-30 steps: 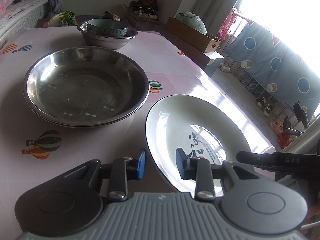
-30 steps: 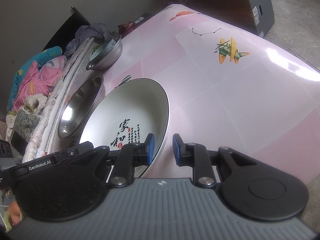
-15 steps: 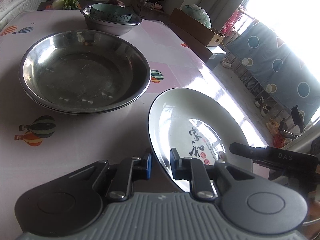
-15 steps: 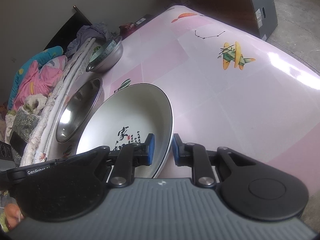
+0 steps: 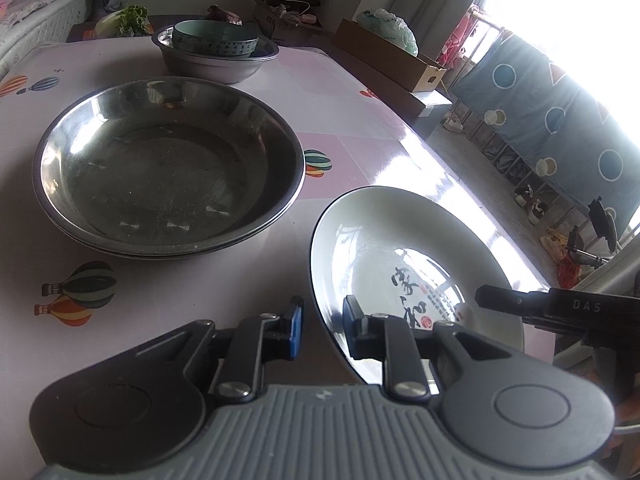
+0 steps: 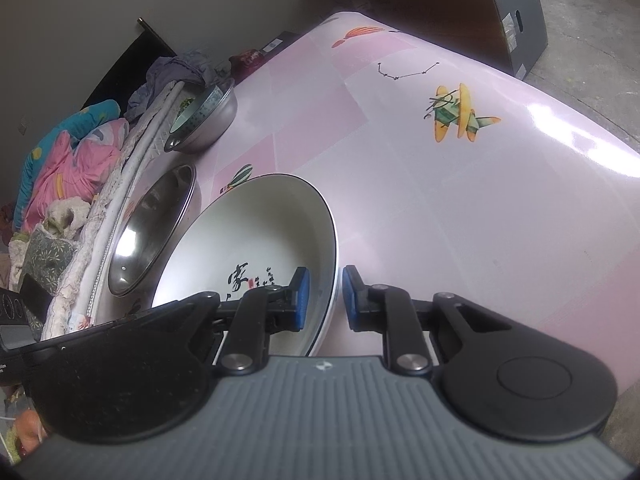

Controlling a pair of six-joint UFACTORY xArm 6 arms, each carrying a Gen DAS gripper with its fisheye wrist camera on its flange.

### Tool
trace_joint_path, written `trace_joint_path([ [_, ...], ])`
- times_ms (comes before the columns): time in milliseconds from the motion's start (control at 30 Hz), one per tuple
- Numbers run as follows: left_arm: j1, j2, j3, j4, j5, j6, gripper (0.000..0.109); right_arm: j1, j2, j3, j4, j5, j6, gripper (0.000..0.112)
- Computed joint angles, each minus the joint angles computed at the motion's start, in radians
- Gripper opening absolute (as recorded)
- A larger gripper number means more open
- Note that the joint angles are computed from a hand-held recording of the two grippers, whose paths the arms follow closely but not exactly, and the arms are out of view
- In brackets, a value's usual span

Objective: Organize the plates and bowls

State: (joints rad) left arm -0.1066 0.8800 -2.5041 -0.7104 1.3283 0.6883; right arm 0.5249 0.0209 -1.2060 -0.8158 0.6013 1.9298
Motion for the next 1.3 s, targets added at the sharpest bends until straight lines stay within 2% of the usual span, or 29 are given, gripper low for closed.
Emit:
trace_joint_path([
  [200, -0.011, 0.032, -0.051, 0.008, 0.007, -0.018, 0.019, 0.003, 0.015, -0.021, 0.019, 0.007, -0.044, 0.017],
  [300, -0.015, 0.003, -0.003, 0.013, -0.017, -0.009, 0.019, 0.006, 0.021, -0.031, 0.016, 0.019, -0.058, 0.017],
  [533, -0.005, 0.02, -0.041, 0.012, 0.021, -0.042, 0.018, -0.004, 0.024, -0.025, -0.01, 0.001, -0.043, 0.018],
  [867, 0.002, -0.04, 0.07, -0.015, -0.013, -0.016, 0.018, -0.008, 0.04, -0.041, -0.034, 0.009, -0.038, 0.018],
  [1300, 0.002, -0.045, 0.079, -0.019, -0.021, -0.022, 0.018, -0.007, 0.037, -0.034, -0.052, 0.005, -0.018, 0.018],
])
